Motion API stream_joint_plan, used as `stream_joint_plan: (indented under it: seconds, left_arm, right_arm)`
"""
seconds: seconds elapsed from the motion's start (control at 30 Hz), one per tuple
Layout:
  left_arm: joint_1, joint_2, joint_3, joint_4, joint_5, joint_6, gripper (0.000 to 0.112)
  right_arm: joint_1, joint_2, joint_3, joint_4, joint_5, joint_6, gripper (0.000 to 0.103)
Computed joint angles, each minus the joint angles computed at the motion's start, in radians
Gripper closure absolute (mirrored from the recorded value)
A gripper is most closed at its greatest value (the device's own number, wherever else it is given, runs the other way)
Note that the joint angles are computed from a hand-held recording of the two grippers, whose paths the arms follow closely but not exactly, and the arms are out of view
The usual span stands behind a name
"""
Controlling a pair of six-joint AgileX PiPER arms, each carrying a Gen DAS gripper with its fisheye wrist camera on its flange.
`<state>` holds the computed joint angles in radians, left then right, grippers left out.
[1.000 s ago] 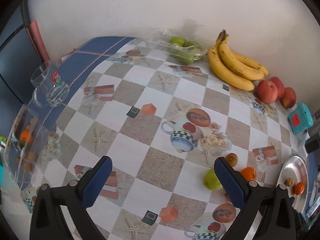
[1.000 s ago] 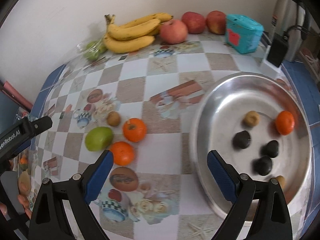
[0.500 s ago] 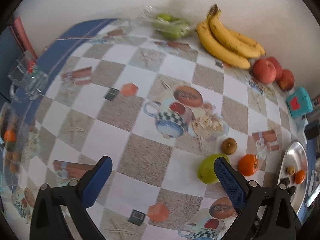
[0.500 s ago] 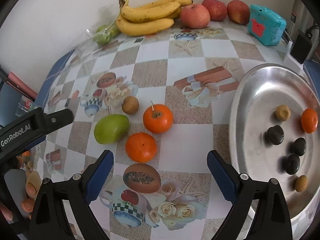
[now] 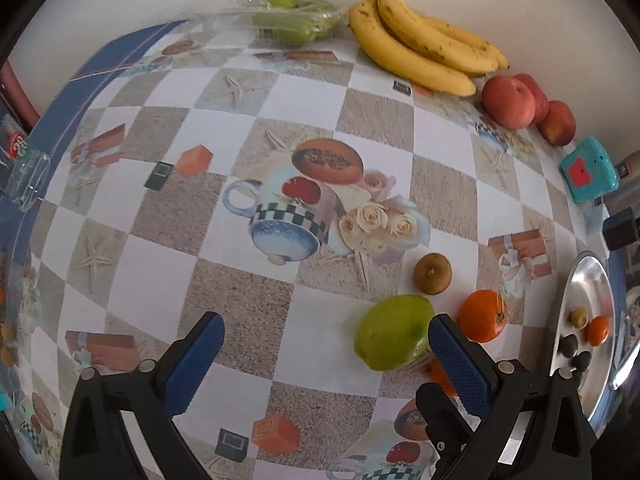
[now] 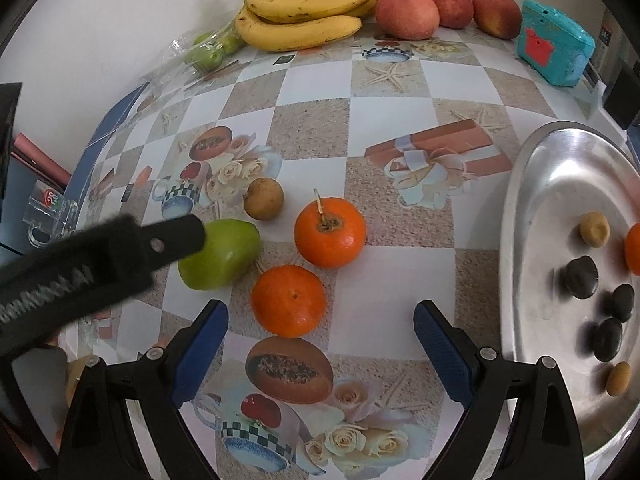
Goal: Organize fruits
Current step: 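Lower the right gripper around a mandarin while the left approaches the green fruit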
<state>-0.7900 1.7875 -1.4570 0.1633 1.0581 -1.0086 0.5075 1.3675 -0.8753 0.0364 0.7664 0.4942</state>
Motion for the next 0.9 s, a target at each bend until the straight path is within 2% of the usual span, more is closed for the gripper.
stream_joint_plan:
  seconds: [0.1, 0.17, 0.37, 0.4, 0.43, 0.57, 0.63, 0.77, 0.83, 0.9]
  left_arm:
    - [0.006, 0.010, -0.002, -0.023, -0.018, 0.020, 0.009]
    - [0.007, 0.017, -0.006, -0.031, -0.023, 0.031, 0.009]
    - [0.010, 0.041, -0.029, -0.048, -0.027, 0.046, 0.011]
    - [0.011, 0.040, -0.026, -0.048, -0.033, 0.047, 0.014]
    - [0.011, 0.042, -0.028, -0.048, -0.036, 0.050, 0.019]
    - [0.006, 0.056, -0.043, -0.055, -0.042, 0.064, 0.024]
    - [0.006, 0.056, -0.043, -0.063, -0.048, 0.074, 0.029]
    - [0.006, 0.046, -0.030, -0.077, -0.070, 0.070, 0.036]
    - [0.012, 0.030, -0.011, -0.097, -0.097, 0.080, 0.047]
    - [0.008, 0.029, -0.011, -0.102, -0.106, 0.082, 0.053]
  right_arm:
    - [0.001, 0.006, -0.002, -0.002, -0.003, -0.002, 0.009]
    - [0.001, 0.009, -0.005, -0.001, -0.008, -0.002, 0.013]
    - [0.017, 0.013, -0.017, -0.025, -0.006, 0.010, 0.035]
    - [0.016, 0.011, -0.014, -0.023, -0.007, 0.009, 0.040]
    - [0.012, 0.008, -0.012, -0.018, -0.010, 0.004, 0.040]
    - [-0.001, 0.004, -0.004, 0.011, -0.020, -0.019, 0.043]
    - [-0.010, -0.002, 0.003, 0.044, -0.028, -0.050, 0.050]
    - [-0.005, -0.009, 0.001, 0.054, -0.025, -0.060, 0.057]
    - [-0.005, -0.005, -0.003, 0.062, -0.026, -0.064, 0.058]
    - [-0.010, -0.007, -0.004, 0.077, -0.028, -0.079, 0.060]
